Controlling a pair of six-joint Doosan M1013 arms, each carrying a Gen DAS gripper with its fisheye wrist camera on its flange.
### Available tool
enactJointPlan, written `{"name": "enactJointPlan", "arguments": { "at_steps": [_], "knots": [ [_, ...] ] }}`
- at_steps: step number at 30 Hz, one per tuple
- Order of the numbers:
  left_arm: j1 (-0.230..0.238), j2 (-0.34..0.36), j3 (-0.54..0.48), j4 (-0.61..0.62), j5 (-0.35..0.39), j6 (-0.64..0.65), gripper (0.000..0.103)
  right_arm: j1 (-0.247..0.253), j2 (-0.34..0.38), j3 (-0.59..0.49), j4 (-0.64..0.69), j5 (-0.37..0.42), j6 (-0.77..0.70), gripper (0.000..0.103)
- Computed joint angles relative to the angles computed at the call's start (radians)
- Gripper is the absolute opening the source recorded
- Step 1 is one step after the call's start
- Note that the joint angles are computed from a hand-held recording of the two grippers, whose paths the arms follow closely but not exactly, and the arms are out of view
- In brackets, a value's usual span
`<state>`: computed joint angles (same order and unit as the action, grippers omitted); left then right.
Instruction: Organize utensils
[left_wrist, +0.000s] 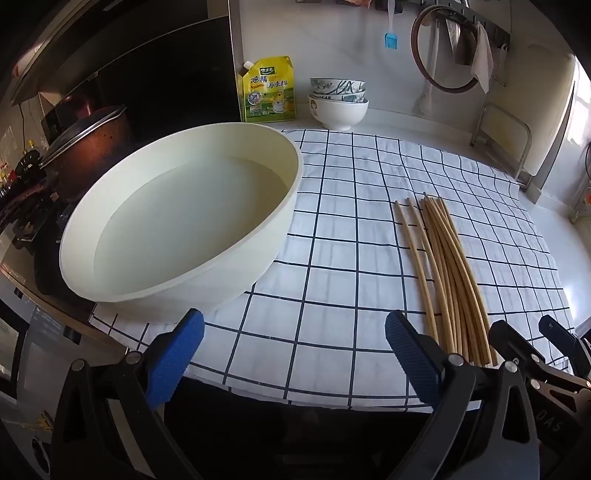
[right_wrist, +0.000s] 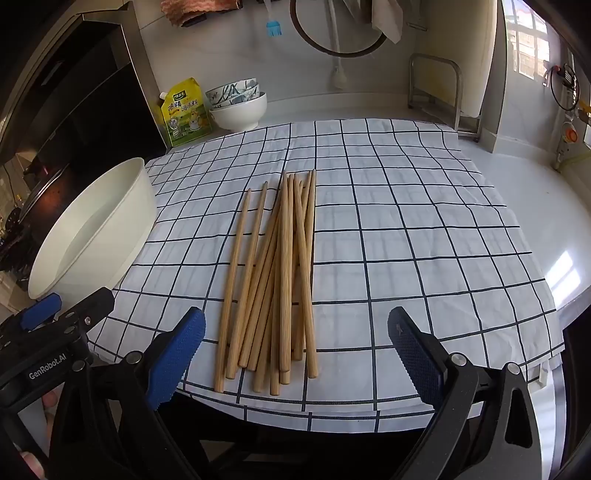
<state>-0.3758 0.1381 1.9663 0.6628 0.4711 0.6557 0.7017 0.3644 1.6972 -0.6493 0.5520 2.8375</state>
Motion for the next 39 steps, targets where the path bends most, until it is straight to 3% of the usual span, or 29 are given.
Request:
{"name": "enactJointPlan", "arguments": {
  "at_steps": [39],
  "knots": [
    [0.0, -0.001, -0.001, -0.006, 0.0, 0.01, 0.097, -0.001, -0.005, 0.008, -0.022, -0.004, 0.025, 0.095]
  ]
}}
